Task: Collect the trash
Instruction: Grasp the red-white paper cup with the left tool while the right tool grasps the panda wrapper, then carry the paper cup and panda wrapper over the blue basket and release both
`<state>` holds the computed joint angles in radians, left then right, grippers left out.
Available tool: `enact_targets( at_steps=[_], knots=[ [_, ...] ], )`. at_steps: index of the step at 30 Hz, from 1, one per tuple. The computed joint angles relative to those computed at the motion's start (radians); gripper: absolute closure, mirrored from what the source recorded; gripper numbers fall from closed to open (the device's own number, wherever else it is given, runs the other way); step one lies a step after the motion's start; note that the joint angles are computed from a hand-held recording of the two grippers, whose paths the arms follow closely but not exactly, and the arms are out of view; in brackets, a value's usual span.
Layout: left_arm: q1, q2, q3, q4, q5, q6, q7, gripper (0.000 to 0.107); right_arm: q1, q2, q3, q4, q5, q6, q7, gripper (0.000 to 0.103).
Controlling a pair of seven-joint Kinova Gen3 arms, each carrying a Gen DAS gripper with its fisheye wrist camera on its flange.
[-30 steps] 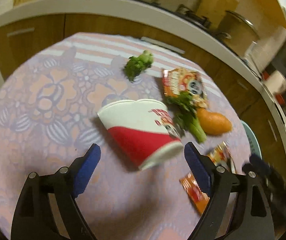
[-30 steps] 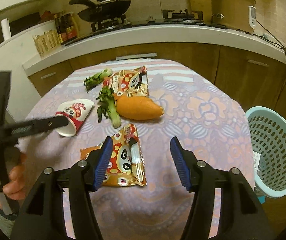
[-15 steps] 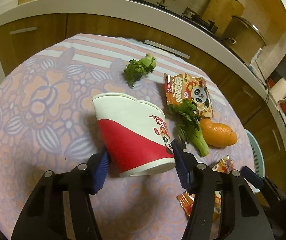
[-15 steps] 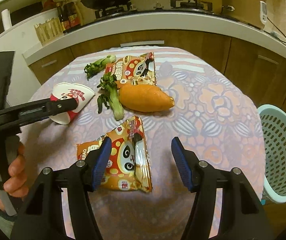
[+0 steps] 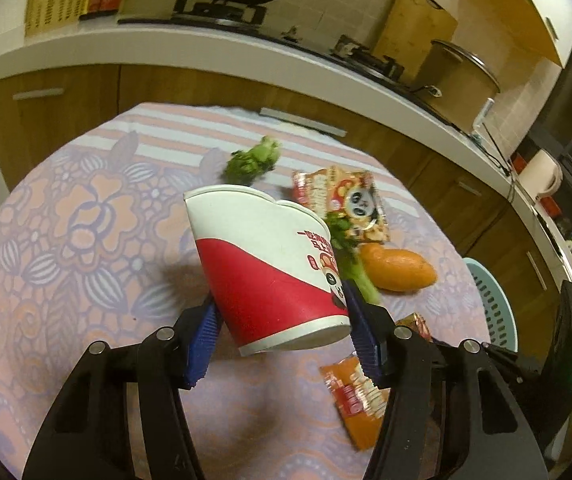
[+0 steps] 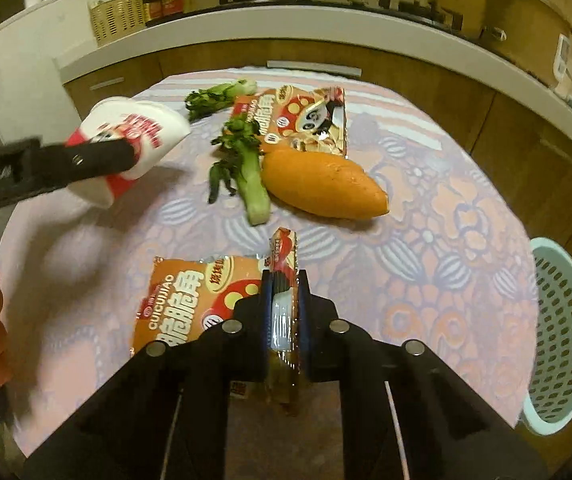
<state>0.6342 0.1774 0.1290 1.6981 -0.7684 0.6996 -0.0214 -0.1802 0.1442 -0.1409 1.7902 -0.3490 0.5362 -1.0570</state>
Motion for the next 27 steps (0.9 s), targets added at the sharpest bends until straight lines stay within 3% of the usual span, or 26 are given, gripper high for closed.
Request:
enact_targets(
  at_steps=[5,16,27],
  knots=[
    [0.037,0.004,0.012,-0.043,-0.060,0.038,-0.003,0.051,0.039,-0.082,0.007,0.045,-0.117,-0.029,0.106,0.095],
    [0.108,0.058,0.018,-0.198,-0.112,0.080,-0.091,0.051,0.074,-0.191,0.139,0.052,-0.285,-0.030,0.235,0.095],
    [0.174,0.181,-0.024,-0.410,-0.034,0.059,-0.304,0.051,0.142,-0.202,0.235,0.021,-0.345,-0.069,0.271,0.095]
  ],
)
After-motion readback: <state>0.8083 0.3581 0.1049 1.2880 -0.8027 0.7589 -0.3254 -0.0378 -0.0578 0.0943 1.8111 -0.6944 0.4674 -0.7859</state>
